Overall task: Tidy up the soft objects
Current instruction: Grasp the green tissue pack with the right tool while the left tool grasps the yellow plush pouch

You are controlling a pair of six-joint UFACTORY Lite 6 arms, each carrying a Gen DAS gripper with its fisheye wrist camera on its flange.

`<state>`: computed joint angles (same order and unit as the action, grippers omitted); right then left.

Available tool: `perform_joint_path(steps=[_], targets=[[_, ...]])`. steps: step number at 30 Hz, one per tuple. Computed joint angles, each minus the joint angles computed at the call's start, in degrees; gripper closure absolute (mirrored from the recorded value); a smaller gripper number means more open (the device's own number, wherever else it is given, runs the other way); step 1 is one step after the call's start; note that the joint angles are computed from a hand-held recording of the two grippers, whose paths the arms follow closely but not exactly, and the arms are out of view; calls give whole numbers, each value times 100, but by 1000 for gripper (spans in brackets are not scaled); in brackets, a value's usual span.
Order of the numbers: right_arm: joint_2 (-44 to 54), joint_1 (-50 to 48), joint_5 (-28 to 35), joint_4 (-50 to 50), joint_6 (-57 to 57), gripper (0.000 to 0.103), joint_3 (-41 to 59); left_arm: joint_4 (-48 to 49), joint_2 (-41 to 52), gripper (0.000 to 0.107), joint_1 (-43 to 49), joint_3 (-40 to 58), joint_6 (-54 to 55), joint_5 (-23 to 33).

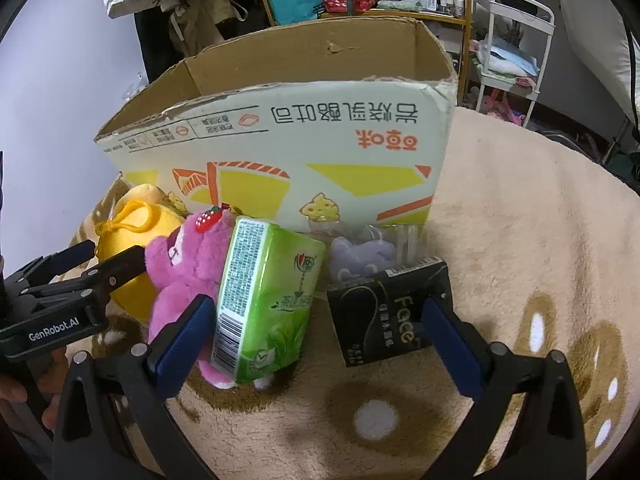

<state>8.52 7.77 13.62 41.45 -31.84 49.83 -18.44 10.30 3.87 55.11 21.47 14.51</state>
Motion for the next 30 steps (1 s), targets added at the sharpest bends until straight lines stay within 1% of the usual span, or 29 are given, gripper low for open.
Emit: perform_joint_path(steps=[1, 3, 5, 10, 13, 15, 16, 18, 19, 20, 22, 23, 24, 28, 29, 30], targets=[[13, 2, 0, -24, 36, 0, 10, -292, 14, 11, 44, 16, 300, 59], [28, -22, 21, -7, 24, 0, 29, -895, 58, 17, 128, 71, 878, 219], [43, -22, 51, -138, 191, 0, 59, -1390, 107, 21, 210, 131, 1335, 416], [-2, -16, 97, -333, 290, 0, 71, -2071, 261, 29, 371, 260, 1929, 849], [-20, 26, 55, -553, 480, 1, 67, -2351, 290, 38, 408, 284, 2221, 1029], [-58, 156, -11, -918, 917, 1, 45, -2578, 325, 48, 451, 313, 2437, 1208], [-73, 214, -37, -1154, 1157, 1, 41, -2688, 335, 51, 479, 320, 2537, 1292], [-96, 315, -91, -1573, 1592, 2, 26, -2961, 367, 67, 531, 342, 2822, 1471], [-106, 381, -117, -1769, 1816, 2, 13, -3089, 364, 70, 555, 343, 2967, 1582], [-108, 433, -126, -1859, 1908, 5, 12, -3089, 341, 70, 539, 322, 2983, 1568], [-106, 486, -127, -2047, 2076, 6, 30, -3000, 265, 70, 458, 265, 2946, 1471], [-123, 521, -107, -2094, 2127, 10, 38, -2946, 217, 70, 414, 224, 2903, 1416], [-138, 522, -65, -1902, 1939, 14, 49, -2918, 183, 70, 392, 199, 2867, 1397], [-210, 515, -27, -1659, 1645, 20, 15, -2832, 107, 70, 348, 148, 2782, 1351], [-225, 523, -46, -1629, 1607, 23, -2, -2797, 82, 70, 325, 133, 2738, 1328], [-242, 535, -53, -1551, 1511, 29, -11, -2768, 62, 70, 310, 119, 2701, 1310]])
